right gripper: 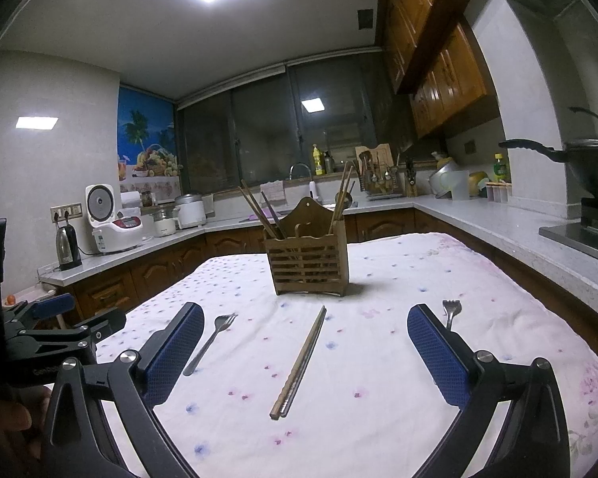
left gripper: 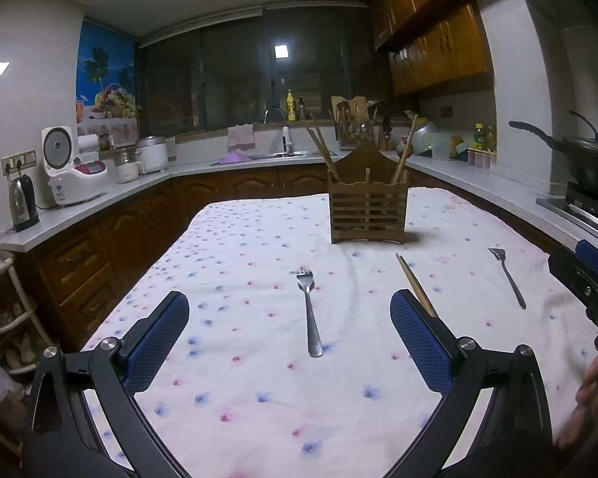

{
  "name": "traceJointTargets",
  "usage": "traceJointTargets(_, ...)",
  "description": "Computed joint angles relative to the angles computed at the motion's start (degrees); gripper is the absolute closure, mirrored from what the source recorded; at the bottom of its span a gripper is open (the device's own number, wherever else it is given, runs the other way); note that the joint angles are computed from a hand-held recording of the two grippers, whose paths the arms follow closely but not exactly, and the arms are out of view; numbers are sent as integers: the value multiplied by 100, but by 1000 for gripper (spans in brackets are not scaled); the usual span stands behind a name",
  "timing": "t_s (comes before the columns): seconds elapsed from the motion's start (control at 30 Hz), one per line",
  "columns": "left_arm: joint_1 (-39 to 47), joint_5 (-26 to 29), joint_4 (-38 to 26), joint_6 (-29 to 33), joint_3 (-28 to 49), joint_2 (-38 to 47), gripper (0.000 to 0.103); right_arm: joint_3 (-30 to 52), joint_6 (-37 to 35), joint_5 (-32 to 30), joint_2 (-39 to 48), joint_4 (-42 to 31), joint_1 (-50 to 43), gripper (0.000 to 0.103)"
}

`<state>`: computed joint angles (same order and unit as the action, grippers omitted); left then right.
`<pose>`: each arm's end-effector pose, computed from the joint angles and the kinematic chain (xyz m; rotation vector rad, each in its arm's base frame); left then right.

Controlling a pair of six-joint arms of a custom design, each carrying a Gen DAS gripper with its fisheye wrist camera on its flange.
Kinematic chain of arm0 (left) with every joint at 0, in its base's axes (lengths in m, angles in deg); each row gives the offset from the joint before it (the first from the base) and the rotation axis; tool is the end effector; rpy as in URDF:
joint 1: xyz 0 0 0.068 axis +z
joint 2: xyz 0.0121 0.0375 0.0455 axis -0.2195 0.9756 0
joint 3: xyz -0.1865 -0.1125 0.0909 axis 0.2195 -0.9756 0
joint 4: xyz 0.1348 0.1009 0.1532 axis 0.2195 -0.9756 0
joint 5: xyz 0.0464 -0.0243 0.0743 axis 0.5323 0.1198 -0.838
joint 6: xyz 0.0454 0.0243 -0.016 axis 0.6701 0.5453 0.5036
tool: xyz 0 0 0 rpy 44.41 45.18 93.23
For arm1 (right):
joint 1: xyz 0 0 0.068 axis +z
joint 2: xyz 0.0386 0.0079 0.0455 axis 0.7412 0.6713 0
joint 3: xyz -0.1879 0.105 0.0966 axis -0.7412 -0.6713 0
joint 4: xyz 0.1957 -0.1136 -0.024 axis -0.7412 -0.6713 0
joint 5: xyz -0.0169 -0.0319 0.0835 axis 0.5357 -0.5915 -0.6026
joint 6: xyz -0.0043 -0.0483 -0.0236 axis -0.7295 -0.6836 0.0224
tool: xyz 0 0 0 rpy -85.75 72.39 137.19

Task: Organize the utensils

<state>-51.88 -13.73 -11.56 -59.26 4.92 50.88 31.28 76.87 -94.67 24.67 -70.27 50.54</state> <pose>0.2231 -0.1546 0.2847 0.0824 1.9092 0.0529 0.1991 0.0133 0.2670 -0.0236 1.7614 0.2116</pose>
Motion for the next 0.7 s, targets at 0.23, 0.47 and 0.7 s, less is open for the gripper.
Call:
traceJointTargets(0.23, 58, 88, 5, 16, 53, 71, 0, 2, -2, -11, 9, 4, -9, 0)
traceJointTargets(0.47, 75, 133, 8, 5, 86, 134, 0, 21, -2, -20, 35, 6, -21, 0)
traceJointTargets(0.7, 215, 302, 50, 19, 155, 248, 0, 35, -14, -32, 71, -14, -39, 0)
